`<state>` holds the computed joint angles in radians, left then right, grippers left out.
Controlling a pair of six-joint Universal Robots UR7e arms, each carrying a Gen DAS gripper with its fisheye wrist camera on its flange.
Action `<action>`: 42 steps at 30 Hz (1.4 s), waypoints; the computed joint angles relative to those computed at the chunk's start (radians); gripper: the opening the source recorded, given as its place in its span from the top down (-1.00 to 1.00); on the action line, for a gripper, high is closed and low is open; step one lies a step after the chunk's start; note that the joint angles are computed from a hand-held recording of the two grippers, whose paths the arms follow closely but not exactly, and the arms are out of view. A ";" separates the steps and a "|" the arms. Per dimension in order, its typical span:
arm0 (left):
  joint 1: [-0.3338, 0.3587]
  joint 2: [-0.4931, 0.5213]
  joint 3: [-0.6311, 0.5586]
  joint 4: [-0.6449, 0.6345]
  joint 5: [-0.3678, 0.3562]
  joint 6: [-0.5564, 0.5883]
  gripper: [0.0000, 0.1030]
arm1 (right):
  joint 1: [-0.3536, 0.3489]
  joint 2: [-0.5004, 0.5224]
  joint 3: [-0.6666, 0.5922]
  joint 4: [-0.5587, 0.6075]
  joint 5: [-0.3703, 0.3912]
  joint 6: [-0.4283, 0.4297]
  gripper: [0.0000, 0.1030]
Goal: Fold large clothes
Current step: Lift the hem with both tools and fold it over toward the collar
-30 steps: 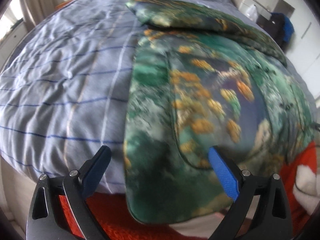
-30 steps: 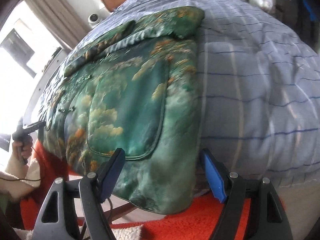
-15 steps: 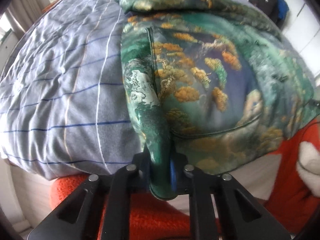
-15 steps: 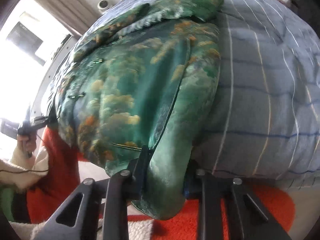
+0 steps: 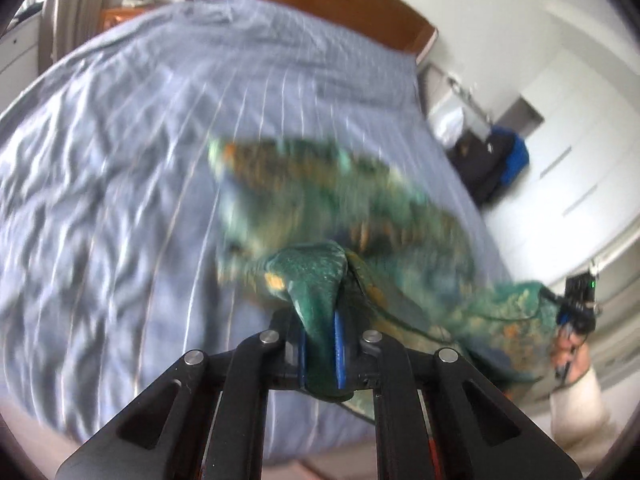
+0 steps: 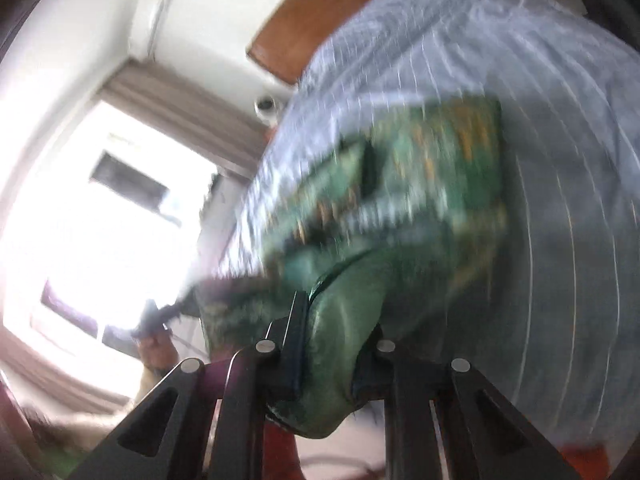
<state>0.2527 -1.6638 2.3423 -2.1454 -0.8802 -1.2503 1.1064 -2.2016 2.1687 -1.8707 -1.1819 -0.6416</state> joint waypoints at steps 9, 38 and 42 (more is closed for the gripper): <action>0.455 0.427 -0.311 -0.381 0.041 0.337 0.67 | 0.194 0.524 -0.193 -0.629 -0.111 0.365 0.69; 0.344 0.611 -0.297 -0.077 0.251 0.281 -0.89 | 0.478 0.833 -0.139 -0.648 -0.296 0.130 -0.34; 0.414 0.616 -0.333 0.111 0.325 0.063 -0.98 | 0.469 0.995 -0.158 -0.904 -0.478 0.238 0.08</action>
<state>0.6662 -1.0473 2.0090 -2.0341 -0.5552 -1.1870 1.5750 -1.2071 2.0103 -2.7750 -1.6601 -0.4039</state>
